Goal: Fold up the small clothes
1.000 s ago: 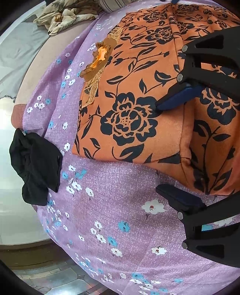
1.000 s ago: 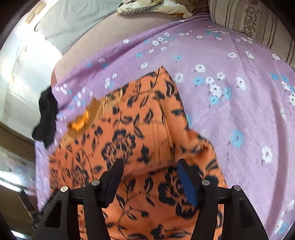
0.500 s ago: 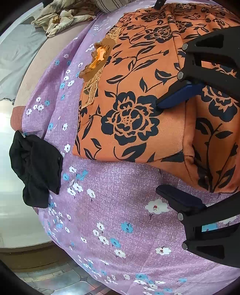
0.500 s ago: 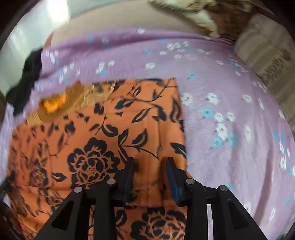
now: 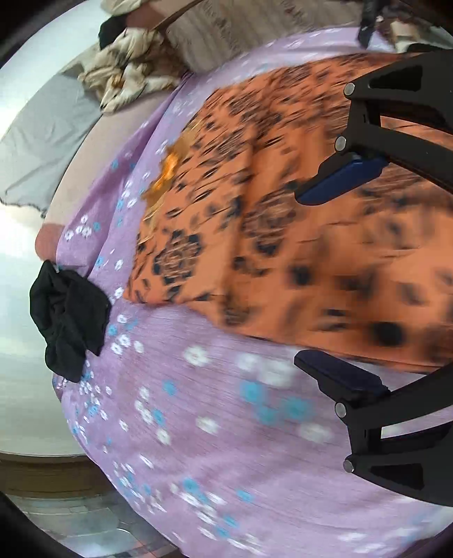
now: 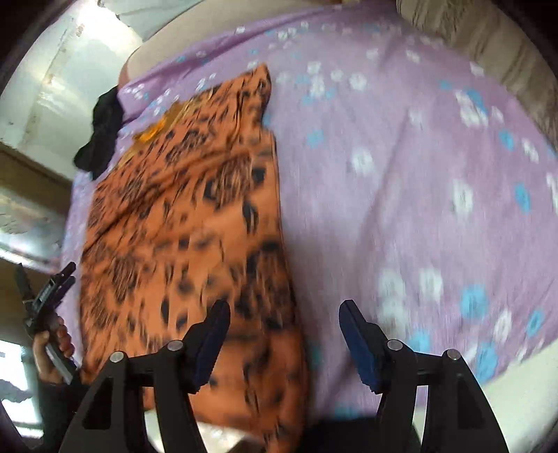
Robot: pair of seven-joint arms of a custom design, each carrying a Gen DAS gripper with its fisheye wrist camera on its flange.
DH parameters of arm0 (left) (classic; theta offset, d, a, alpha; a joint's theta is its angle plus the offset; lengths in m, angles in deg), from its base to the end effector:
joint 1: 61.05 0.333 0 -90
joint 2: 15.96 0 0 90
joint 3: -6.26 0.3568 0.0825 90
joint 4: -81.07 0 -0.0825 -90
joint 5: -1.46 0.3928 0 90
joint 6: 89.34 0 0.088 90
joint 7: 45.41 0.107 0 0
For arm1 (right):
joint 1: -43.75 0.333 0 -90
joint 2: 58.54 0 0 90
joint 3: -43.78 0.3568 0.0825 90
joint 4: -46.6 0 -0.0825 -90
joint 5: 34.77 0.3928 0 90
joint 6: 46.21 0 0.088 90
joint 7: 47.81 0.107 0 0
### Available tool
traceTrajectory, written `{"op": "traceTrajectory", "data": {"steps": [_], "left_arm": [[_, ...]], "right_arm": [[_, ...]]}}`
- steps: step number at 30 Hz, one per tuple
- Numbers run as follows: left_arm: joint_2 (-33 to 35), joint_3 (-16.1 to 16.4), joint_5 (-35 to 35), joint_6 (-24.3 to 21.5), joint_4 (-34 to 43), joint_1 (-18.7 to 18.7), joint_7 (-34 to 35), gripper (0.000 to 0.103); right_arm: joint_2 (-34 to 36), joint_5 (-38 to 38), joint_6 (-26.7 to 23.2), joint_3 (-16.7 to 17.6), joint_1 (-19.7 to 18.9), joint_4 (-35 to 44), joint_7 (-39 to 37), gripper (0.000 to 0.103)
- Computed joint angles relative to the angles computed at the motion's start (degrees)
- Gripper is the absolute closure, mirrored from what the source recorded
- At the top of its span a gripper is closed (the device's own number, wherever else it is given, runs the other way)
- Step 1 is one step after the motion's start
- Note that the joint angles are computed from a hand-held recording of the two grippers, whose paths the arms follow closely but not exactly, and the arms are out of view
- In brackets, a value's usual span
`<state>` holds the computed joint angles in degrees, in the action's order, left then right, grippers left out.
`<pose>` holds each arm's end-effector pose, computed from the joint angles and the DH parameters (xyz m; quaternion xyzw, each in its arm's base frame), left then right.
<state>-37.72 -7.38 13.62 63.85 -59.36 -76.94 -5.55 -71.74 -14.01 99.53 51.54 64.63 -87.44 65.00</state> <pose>0.3954 -0.2429 0.5342 -0.7328 0.6063 -0.2741 0.1424 0.4420 0.2404 0.5070 -0.6324 0.7357 0.0390 0.2395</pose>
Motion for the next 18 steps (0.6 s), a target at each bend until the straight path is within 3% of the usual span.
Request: {"op": "traceTrajectory", "data": {"steps": [6,9,12,15,18], "left_arm": [[-10.8,0.4,-7.8,-10.1,-6.5,-6.4,-0.8,0.017],[-13.2,1.1,-11.4,-12.5,-8.5,-8.9,-1.3,0.017],[-12.8,-0.5,-10.1,-16.0,-8.0,-8.5,-1.3,0.017],[-12.4,-1.0,-9.4,-19.4,-6.7,-8.7,-0.8,0.018],[-12.6,-1.4,-8.6,-20.2,-6.6,-8.4,-1.4,0.018]], "right_arm": [[-3.2,9.3,1.0,-1.2,4.2,-4.9,-9.4,0.034],[-3.5,13.9,1.4,-1.4,6.2,-5.8,-14.3,0.034],[-4.1,14.3,0.3,-0.6,6.0,-7.1,-14.3,0.037],[-5.4,13.0,1.2,0.7,5.6,-8.4,-12.5,0.052],[-5.9,13.5,1.8,0.6,6.0,-8.7,-12.6,0.053]]}}
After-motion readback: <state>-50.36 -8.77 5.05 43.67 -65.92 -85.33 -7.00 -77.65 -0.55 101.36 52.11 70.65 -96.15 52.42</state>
